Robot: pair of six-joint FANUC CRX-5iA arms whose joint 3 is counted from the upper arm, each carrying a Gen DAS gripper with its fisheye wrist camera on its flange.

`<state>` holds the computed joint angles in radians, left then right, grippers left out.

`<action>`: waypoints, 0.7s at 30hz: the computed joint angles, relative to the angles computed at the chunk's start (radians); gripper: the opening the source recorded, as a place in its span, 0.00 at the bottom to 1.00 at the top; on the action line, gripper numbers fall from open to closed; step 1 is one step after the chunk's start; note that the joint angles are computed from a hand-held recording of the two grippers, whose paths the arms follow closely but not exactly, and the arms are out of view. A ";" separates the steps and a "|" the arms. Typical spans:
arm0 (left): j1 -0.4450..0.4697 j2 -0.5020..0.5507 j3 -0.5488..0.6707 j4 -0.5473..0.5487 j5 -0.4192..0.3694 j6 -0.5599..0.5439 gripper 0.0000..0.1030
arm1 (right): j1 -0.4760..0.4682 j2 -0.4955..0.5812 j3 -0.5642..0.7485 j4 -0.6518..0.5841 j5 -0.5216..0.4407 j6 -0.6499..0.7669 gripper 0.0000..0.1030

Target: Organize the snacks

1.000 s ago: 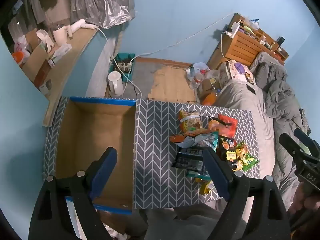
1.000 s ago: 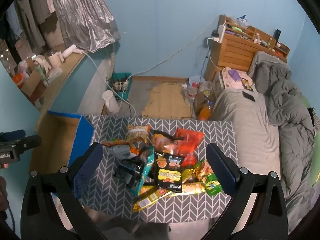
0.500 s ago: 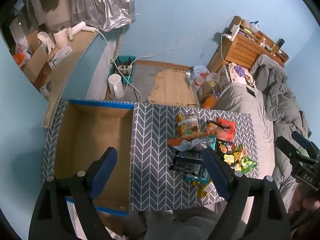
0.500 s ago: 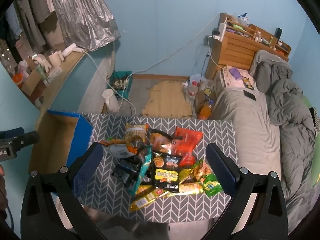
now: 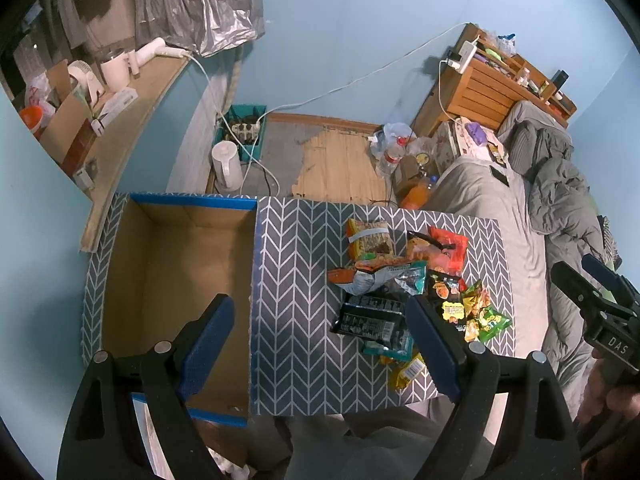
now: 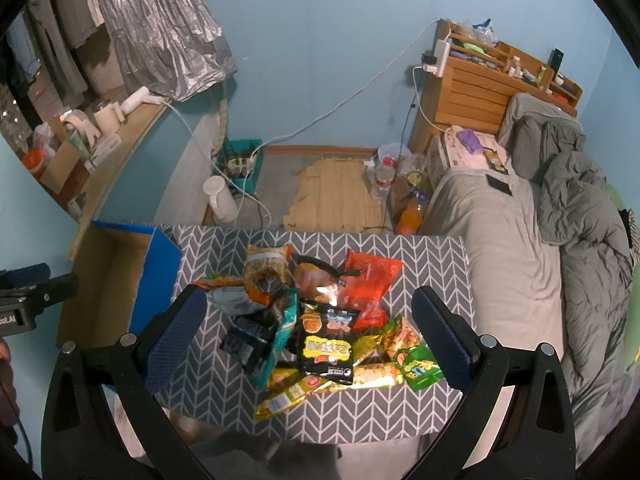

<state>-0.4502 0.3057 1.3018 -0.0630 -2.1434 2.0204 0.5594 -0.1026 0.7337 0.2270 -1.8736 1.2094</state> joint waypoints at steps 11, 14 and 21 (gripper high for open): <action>-0.007 -0.013 -0.040 0.009 0.019 0.016 0.86 | -0.004 0.005 0.008 -0.004 -0.004 0.003 0.98; -0.004 -0.031 -0.083 0.024 0.039 0.026 0.86 | -0.007 0.005 0.008 -0.007 -0.004 0.001 0.98; 0.004 -0.022 -0.085 0.050 0.033 0.028 0.86 | -0.016 0.005 0.002 -0.013 -0.006 0.012 0.98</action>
